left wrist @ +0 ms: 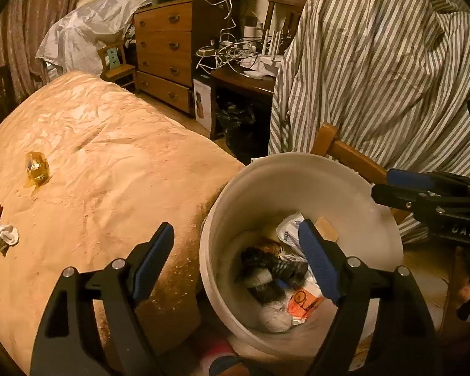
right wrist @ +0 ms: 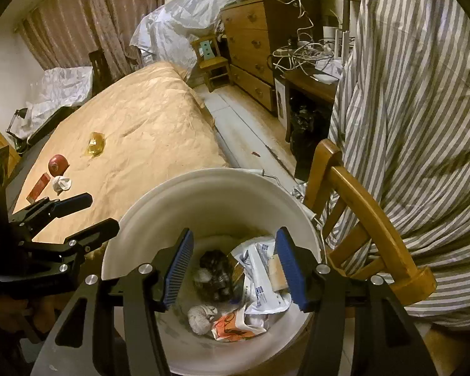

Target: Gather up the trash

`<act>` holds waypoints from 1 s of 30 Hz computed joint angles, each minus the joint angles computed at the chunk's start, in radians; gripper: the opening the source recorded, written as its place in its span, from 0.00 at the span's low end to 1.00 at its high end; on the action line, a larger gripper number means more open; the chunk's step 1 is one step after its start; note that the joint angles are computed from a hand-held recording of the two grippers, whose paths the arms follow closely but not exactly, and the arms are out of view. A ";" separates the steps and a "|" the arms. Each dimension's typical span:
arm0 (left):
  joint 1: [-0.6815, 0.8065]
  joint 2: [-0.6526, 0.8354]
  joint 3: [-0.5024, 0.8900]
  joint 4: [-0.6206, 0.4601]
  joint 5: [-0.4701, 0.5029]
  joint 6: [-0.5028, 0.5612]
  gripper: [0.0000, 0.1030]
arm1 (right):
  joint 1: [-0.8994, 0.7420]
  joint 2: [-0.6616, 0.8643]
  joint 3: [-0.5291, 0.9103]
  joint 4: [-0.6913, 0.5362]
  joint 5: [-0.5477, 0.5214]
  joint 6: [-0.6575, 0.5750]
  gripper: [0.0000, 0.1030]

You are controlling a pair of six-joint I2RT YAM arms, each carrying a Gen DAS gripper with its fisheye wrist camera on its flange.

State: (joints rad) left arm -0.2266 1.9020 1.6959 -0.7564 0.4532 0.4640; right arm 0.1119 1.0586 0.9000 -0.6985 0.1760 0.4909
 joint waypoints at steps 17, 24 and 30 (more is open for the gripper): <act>0.017 -0.044 -0.061 0.043 -0.011 0.015 0.87 | 0.278 -0.100 0.009 -0.087 0.293 0.143 0.82; 0.044 -0.068 -0.085 0.045 0.009 0.034 0.94 | 0.423 -0.123 0.014 -0.156 0.418 0.266 0.94; 0.077 -0.098 -0.114 0.065 0.020 0.038 0.94 | 0.544 -0.128 0.010 -0.212 0.521 0.392 0.95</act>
